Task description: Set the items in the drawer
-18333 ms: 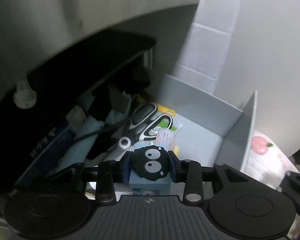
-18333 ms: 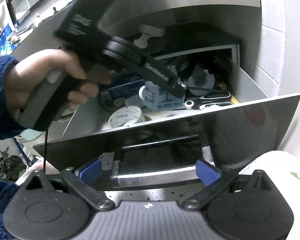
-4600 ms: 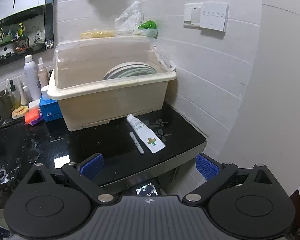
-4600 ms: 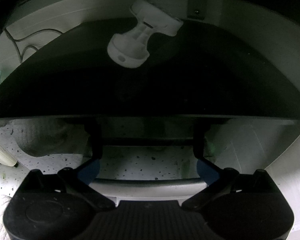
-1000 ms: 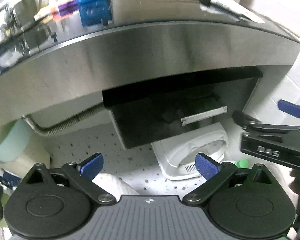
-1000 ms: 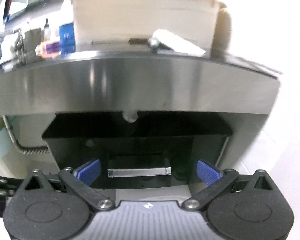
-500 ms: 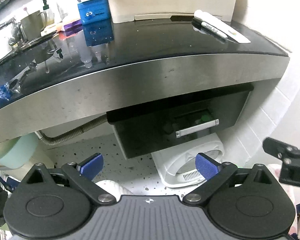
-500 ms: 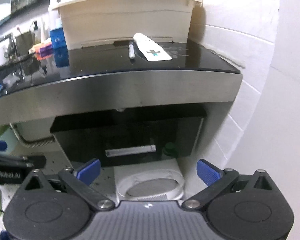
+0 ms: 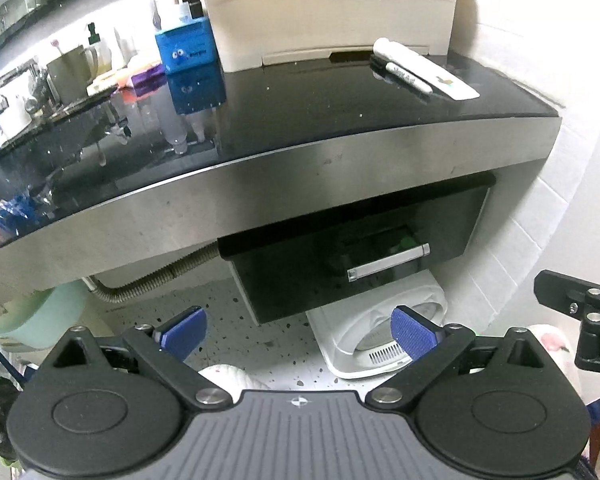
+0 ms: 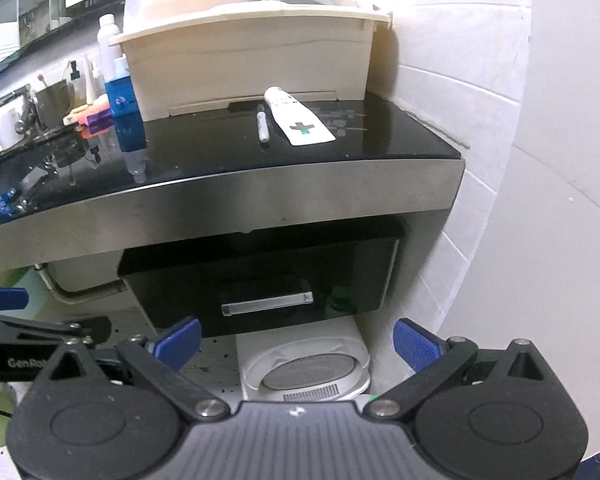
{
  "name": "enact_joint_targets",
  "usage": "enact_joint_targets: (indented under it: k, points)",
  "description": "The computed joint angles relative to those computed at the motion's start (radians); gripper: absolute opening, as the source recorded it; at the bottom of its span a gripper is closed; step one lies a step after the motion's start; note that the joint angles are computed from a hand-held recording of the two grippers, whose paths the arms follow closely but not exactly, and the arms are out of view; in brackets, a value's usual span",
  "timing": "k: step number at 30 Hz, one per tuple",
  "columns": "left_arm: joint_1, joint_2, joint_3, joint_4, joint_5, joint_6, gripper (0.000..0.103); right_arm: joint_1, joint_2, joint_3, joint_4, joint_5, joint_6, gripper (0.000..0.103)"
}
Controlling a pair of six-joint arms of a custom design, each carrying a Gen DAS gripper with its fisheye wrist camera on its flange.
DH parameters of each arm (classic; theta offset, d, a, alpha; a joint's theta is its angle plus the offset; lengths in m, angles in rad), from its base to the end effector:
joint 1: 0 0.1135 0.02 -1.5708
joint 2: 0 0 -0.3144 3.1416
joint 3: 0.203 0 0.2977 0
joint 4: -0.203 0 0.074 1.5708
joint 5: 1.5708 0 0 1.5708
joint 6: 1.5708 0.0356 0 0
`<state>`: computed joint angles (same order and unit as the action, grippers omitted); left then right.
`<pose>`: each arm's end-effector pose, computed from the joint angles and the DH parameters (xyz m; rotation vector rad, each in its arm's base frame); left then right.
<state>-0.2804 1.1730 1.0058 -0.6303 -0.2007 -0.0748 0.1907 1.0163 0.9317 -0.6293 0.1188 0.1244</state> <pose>0.2631 -0.0684 0.3361 0.1452 2.3443 0.0638 0.2293 0.0400 0.3444 -0.0136 2.2787 0.0294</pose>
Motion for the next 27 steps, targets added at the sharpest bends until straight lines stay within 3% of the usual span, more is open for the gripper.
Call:
enact_joint_targets:
  k: [27]
  points:
    - [0.000, -0.043, 0.067, -0.073, -0.005, -0.020, 0.100, 0.022, -0.039, 0.055, -0.068, -0.019, 0.029, 0.103]
